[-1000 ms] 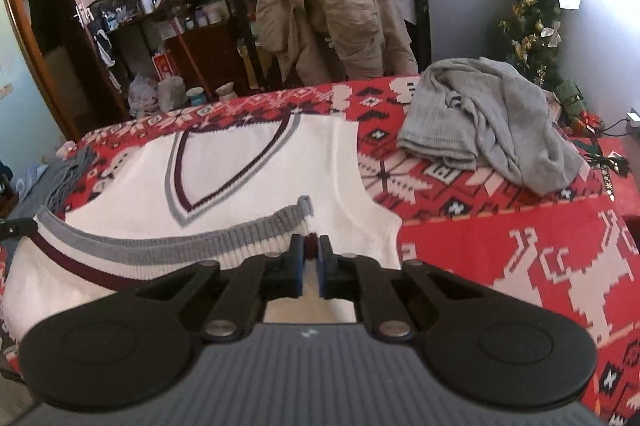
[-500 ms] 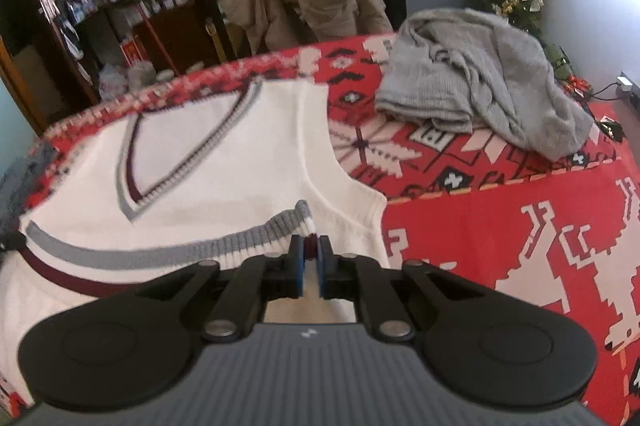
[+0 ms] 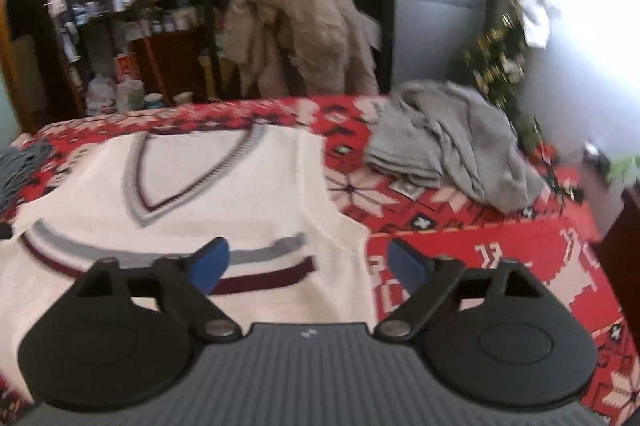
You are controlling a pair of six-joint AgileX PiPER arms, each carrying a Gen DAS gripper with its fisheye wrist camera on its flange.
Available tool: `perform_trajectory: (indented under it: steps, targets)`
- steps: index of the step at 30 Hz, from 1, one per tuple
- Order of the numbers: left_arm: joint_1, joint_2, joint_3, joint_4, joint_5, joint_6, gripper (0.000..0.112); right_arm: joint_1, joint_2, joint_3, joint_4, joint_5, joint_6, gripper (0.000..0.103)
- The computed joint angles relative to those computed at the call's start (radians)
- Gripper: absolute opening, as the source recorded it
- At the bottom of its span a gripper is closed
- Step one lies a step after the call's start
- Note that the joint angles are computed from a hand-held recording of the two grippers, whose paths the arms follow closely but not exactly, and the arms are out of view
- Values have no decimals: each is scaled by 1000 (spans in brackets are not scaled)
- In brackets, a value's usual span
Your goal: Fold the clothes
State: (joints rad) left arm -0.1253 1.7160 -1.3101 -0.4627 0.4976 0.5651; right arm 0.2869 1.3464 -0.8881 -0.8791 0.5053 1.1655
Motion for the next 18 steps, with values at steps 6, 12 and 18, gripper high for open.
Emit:
perform_trajectory:
  steps: [6,12,18]
  targets:
    - [-74,-186,222,59,-45,-121,75,280,-86,48,-101,170,225,102]
    - [-182,-300,426,30,-231,-113,61,562,-49,77,-183,416,485,102]
    - [-250,-291,482,-123,-302,0,20,749,13,113,-273,565,624,99]
